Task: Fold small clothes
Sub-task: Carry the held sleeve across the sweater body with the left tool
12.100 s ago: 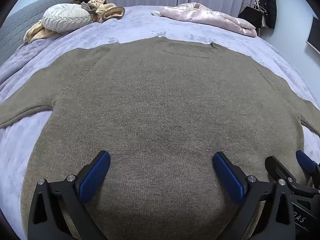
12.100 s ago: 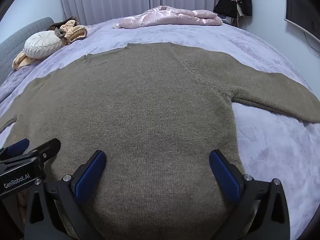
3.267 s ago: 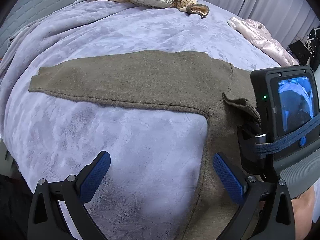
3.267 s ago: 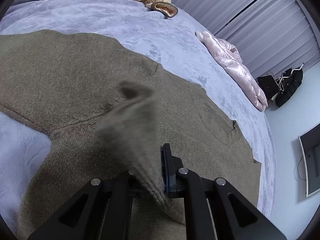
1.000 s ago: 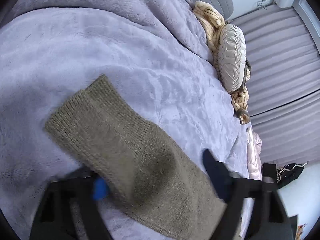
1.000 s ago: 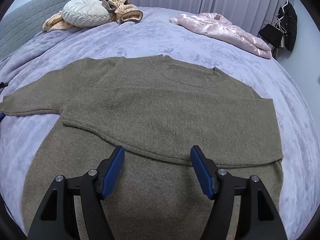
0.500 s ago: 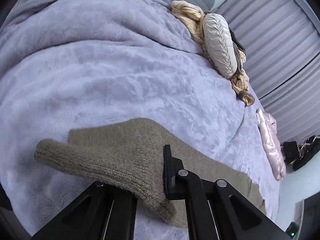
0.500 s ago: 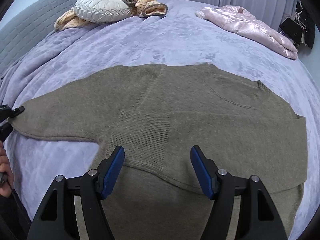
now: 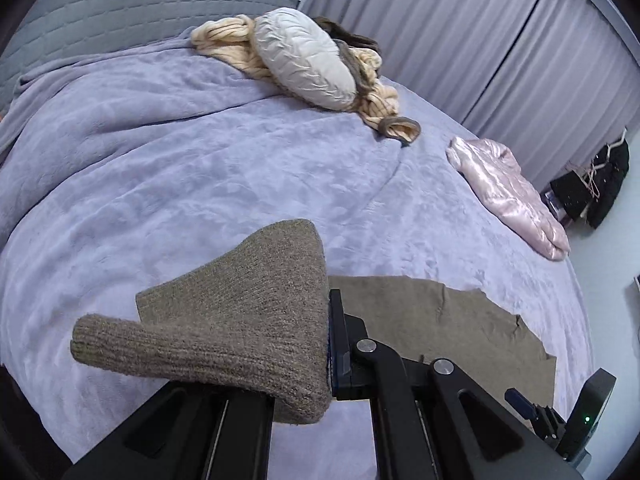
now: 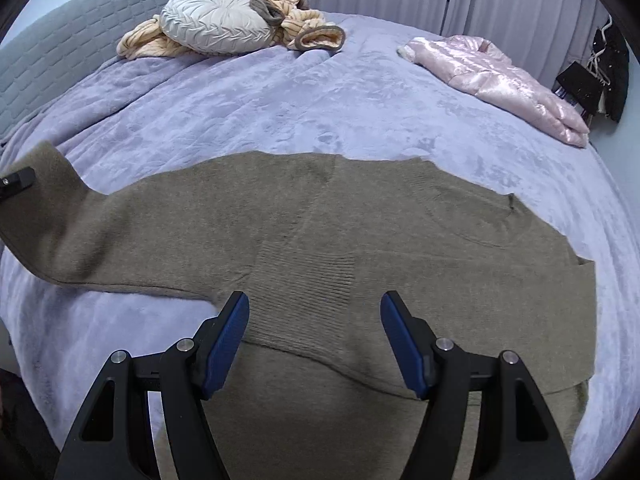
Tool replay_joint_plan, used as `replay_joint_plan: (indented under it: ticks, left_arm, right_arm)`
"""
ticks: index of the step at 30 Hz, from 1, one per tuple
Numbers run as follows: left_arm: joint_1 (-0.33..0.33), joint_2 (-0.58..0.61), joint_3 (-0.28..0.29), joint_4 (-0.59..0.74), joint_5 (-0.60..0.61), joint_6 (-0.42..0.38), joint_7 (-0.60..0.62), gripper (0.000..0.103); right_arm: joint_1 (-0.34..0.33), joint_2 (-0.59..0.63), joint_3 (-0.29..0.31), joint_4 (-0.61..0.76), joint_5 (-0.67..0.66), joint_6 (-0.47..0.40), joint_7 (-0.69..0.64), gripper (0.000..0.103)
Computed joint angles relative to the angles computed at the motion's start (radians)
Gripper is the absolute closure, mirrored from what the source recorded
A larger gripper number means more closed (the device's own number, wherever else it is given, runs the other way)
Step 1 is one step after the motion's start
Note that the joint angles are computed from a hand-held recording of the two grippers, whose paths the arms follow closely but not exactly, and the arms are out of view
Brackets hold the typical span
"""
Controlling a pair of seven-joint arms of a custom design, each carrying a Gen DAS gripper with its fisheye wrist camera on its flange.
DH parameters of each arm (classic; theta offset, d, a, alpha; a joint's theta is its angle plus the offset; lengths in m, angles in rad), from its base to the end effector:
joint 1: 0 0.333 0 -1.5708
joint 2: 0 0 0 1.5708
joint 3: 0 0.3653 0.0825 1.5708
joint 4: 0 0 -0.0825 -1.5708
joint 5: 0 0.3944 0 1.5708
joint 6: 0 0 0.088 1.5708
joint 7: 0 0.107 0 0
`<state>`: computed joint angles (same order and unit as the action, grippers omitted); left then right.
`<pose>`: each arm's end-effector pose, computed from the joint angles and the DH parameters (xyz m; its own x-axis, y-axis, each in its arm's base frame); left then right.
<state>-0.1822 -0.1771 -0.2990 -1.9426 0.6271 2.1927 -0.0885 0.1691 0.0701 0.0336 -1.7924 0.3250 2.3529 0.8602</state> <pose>0.4888 -0.2477 0.6539 0.6662 -0.6668 0.3339 -0.4049 -0.6995 -0.5889 0.6238 0.1320 0.6050 0.6628 -0.7471 0.0503 -0.6159 -0.5822 -0.5308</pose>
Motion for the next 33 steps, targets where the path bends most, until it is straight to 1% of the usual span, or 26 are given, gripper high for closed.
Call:
replay_joint_plan:
  ticks: [3, 7, 9, 15, 19, 23, 26, 33]
  left_arm:
    - [-0.024, 0.083, -0.013, 0.104, 0.006, -0.04, 0.046, 0.096]
    - [-0.075, 0.168, 0.0, 0.199, 0.0, -0.046, 0.092, 0.096]
    - [-0.104, 0.213, 0.007, 0.254, -0.005, -0.069, 0.114, 0.096]
    - [-0.184, 0.322, 0.041, 0.395, -0.011, -0.12, 0.147, 0.096]
    - [-0.227, 0.386, 0.065, 0.478, -0.02, -0.148, 0.176, 0.096]
    - [-0.268, 0.455, 0.085, 0.574, -0.035, -0.181, 0.221, 0.096]
    - [-0.298, 0.503, 0.101, 0.646, -0.042, -0.203, 0.254, 0.096]
    - [-0.378, 0.655, 0.141, 0.878, -0.065, -0.289, 0.33, 0.096]
  right_arm:
    - [-0.02, 0.01, -0.014, 0.01, 0.007, 0.003, -0.016, 0.031]
    - [-0.043, 0.021, -0.025, 0.02, -0.004, 0.003, -0.038, 0.031]
    - [-0.052, 0.025, -0.03, 0.026, -0.023, -0.001, -0.034, 0.031]
    - [-0.088, 0.031, -0.038, 0.052, 0.023, -0.021, -0.101, 0.031]
    - [-0.113, 0.051, -0.045, 0.089, 0.05, -0.051, -0.113, 0.031]
    - [-0.133, 0.069, -0.049, 0.109, 0.057, -0.046, -0.124, 0.031]
    - [-0.152, 0.088, -0.051, 0.133, 0.074, -0.059, -0.125, 0.031]
    - [-0.196, 0.115, -0.058, 0.154, 0.104, -0.064, -0.142, 0.031]
